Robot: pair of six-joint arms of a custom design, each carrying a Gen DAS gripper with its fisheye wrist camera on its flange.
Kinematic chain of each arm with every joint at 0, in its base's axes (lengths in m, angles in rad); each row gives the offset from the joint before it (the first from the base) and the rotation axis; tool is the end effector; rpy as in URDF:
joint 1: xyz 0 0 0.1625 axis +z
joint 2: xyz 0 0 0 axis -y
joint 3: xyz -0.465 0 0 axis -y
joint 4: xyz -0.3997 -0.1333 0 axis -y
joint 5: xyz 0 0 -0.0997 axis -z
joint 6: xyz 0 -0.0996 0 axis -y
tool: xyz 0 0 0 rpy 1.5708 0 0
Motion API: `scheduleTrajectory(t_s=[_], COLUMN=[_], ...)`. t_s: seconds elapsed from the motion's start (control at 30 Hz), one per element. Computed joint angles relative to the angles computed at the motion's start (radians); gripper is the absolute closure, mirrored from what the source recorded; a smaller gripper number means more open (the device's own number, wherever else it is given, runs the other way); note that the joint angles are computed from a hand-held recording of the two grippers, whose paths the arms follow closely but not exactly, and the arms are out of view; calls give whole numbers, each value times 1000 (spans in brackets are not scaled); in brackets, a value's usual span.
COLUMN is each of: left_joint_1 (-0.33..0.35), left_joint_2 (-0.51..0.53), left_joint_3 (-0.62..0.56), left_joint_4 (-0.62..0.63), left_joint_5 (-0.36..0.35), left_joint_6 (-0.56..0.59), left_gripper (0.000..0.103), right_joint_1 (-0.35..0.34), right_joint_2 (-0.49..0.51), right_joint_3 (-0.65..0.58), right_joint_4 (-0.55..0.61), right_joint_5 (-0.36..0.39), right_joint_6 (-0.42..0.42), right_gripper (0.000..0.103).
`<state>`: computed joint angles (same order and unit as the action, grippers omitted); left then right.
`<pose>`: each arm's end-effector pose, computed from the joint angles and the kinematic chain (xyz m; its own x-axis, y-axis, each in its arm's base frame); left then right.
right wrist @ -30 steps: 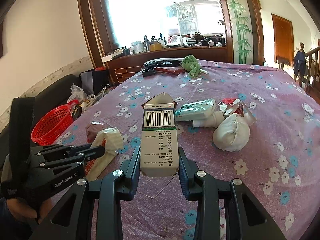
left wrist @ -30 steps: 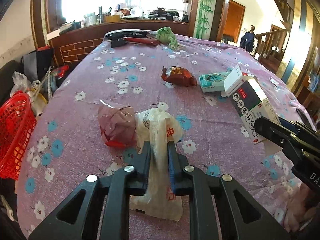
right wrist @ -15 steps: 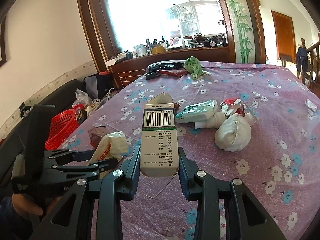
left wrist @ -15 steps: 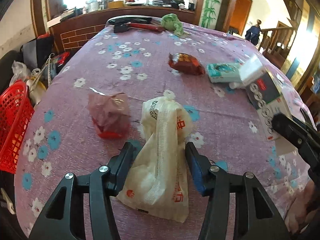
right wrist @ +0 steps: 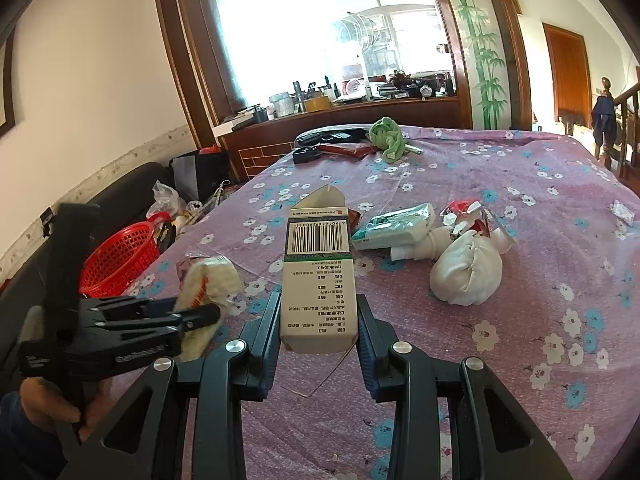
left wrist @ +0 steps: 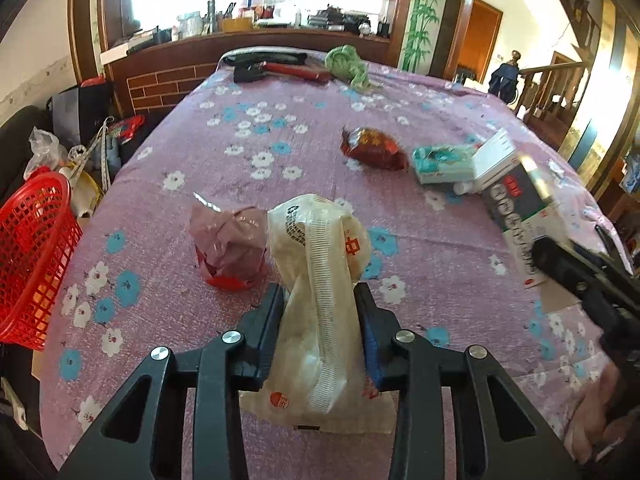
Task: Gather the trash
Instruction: 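Lift the beige bag with the left gripper while the right lifts the medicine box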
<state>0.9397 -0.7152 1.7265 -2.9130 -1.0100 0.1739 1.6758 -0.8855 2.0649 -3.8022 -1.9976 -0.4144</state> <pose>-0.2537 -0.6629 0.0813 -0.6773 0.4868 -0.5516 0.6855 0.6897 -0.2330 0.1518 -0.5621 0.1947 -0.8422 0.0414 0.5375 -0.4272 0.5569 -0.7123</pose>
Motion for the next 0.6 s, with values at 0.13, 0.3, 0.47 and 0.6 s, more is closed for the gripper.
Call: scheduleTrajectory(t_s=[0.13,0.3,0.47,0.6], left_joint_1=[-16,-37,-34,-26], left_joint_2=[-18,-28,-38,-48], left_joint_3=[25,51,55,53], left_joint_4=[-61,-159,-174,-181], left_joint_5=[3,36,41,49], left_joint_6=[29,80,83,77], left_gripper=[68,68,68,68], right_joint_1=[13,27,40,50], right_joint_2=[9,1,-5,-2], right_joint_3=[-6,-5,-18,-41], right_joint_4=[2,32,88,149], right_joint_5=[-29,-28,-29,-30], right_joint_6=[1,15,29,42], right_gripper=[66,66,66,66])
